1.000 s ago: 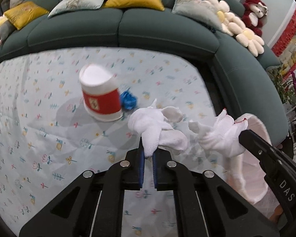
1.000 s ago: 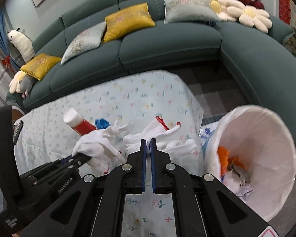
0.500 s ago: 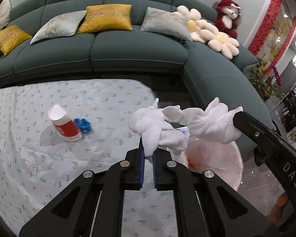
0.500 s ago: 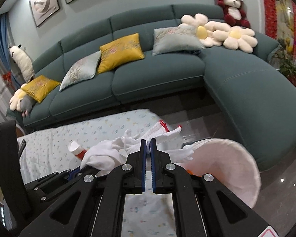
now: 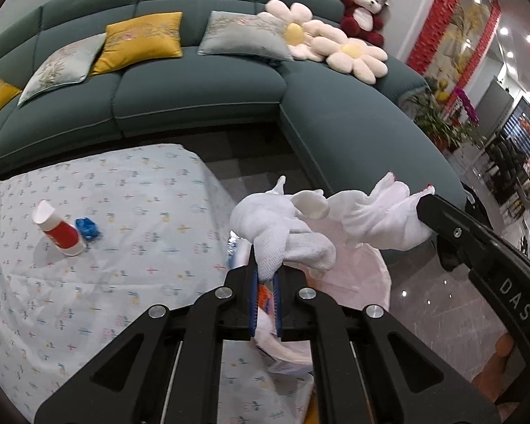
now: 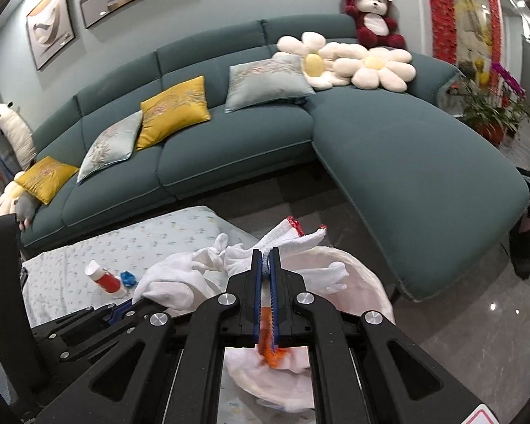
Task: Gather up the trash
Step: 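Carry both tissues over the bin and open both grippers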
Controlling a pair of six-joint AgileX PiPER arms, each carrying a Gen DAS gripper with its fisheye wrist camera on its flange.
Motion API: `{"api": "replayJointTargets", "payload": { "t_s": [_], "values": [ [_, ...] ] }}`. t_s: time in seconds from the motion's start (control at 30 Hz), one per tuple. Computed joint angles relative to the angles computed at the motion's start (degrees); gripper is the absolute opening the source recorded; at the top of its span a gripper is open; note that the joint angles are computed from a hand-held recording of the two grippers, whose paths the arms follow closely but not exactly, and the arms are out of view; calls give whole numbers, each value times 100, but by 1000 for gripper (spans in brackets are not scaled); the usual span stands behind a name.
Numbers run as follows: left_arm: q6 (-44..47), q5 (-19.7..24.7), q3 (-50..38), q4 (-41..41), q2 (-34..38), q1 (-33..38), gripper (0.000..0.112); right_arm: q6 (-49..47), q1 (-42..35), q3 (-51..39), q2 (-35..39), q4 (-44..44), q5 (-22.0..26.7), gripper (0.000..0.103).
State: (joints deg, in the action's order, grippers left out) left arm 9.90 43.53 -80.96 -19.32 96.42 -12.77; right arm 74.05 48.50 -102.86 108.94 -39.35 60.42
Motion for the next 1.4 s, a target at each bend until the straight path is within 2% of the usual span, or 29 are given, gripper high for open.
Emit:
{"api": "replayJointTargets", "payload": {
  "t_s": [0.1,0.4,0.5,0.53,0.6,0.63,0.67,1.2,1.3,1.37,1.4],
  "values": [
    [-106,-27,-18,81,81,-181,6,215,-56,511,-258,-42,-148,4],
    [-386,-118,19,334,236,-581,6,567,-167,1237,-542,-85,-428,4],
    [-474,-150,34,392,280,-644,9,695,-190,1344,-584,-126,-458,8],
    [-571,-201,66,460,272,-676,12,719,-199,1392,-616,-132,-482,11],
    [-757,-341,168,585,223,-719,29,792,-189,1424,-626,-184,-452,19],
    [-898,-408,202,707,201,-753,44,818,-194,1455,-643,-215,-445,25],
    [-1035,-488,240,831,172,-779,50,848,-189,1487,-658,-239,-456,27],
    [-1090,-366,225,920,177,-572,51,691,-126,1197,-474,-181,-347,33],
    [-1121,-349,240,953,159,-513,51,623,-108,1082,-413,-187,-290,38],
    [-1171,-347,261,992,137,-463,58,561,-86,977,-357,-163,-248,38],
    [-1210,-376,291,1029,113,-444,59,549,-80,966,-351,-156,-244,38]
  ]
}}
